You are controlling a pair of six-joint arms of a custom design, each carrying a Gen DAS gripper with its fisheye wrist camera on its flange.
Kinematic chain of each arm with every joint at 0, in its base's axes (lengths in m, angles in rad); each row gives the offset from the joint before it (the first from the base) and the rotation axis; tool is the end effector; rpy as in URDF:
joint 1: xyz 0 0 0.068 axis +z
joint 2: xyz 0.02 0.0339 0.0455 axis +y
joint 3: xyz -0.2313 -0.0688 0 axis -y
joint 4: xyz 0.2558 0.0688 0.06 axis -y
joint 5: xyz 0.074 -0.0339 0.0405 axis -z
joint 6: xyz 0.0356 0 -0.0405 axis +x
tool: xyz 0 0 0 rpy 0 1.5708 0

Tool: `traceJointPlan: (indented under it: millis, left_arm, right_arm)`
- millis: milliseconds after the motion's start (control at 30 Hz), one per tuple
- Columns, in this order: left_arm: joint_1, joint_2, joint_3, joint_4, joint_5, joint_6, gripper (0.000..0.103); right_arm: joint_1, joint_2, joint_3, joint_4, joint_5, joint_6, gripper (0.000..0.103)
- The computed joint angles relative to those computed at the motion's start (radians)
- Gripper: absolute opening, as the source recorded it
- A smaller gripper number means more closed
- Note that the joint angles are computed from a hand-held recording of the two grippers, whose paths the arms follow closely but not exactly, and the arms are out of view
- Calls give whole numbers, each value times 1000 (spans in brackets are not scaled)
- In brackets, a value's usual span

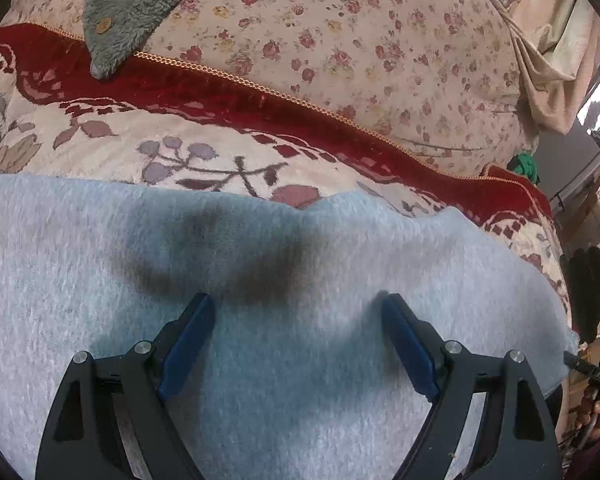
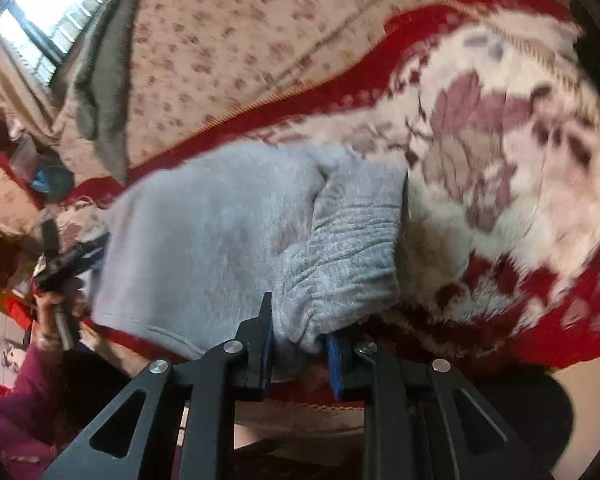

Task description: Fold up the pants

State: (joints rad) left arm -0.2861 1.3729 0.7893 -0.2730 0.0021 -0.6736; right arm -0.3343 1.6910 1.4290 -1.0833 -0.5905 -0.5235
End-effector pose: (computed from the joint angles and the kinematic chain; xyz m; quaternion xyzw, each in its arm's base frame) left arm 0.2809 -0.0827 0.1666 -0.1800 0.9195 -0.1622 0.3096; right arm 0.3215 -0.0907 0.2339 -0.1224 0.9433 0.2182 0.2181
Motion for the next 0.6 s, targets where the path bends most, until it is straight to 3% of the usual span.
traceJointPlan:
  millis: [100, 133, 200, 267, 400, 500, 600]
  left_arm:
    - [-12, 14, 15, -13, -16, 21, 86]
    - [-20, 15, 24, -31, -26, 32, 86]
    - [-38, -5, 28, -64, -67, 36, 86]
    - [-62, -35, 36, -101, -129, 42, 86]
    - [-86, -63, 93, -135, -139, 117, 86]
    - [-68, 3, 207, -151, -71, 168, 86]
    - [-28, 125, 340, -143, 40, 193, 87]
  right_arm:
    - [32, 52, -51, 87, 96, 30, 24]
    - [35, 63, -71, 114, 115, 44, 29]
    - [25, 95, -32, 81, 111, 73, 42]
    - [4, 103, 40, 36, 159, 86, 70]
    - [-45, 51, 144, 13, 207, 109, 74]
    - [10, 14, 176, 43, 100, 111, 76]
    - [149, 13, 128, 151, -3, 133, 76]
